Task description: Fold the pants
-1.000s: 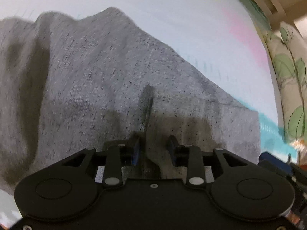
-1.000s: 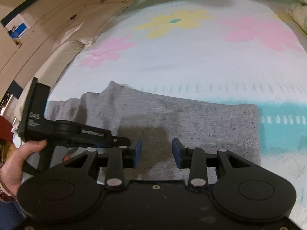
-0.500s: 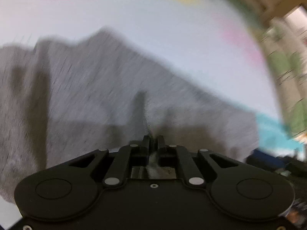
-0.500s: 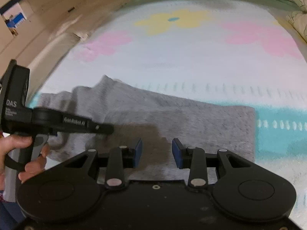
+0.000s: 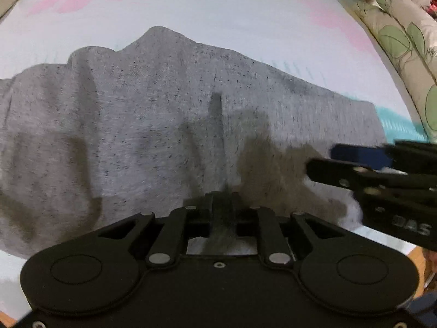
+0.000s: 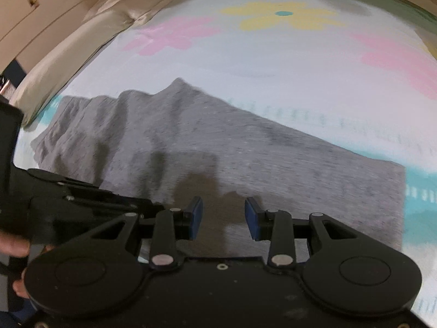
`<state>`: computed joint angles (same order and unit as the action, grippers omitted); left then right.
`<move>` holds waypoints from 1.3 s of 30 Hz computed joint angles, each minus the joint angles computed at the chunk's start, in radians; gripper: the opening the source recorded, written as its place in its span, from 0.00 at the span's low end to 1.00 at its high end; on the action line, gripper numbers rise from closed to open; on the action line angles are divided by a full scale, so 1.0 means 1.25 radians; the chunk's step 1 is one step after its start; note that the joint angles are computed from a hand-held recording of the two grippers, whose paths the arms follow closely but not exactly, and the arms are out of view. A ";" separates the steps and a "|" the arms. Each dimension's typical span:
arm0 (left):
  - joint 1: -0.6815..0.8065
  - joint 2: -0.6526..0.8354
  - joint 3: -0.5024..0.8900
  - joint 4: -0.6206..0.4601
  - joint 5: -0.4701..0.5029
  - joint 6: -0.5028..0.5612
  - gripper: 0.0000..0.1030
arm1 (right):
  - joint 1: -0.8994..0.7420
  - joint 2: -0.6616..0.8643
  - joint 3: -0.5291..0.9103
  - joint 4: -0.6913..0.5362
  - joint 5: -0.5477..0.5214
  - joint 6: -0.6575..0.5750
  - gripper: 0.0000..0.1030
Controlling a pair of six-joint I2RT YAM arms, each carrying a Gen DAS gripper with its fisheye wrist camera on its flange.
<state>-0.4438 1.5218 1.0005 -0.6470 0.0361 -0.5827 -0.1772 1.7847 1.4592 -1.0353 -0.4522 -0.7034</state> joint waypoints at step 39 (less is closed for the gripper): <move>0.913 -0.192 -0.162 -0.069 0.231 0.246 0.31 | 0.160 0.041 -0.007 -0.008 0.164 0.156 0.39</move>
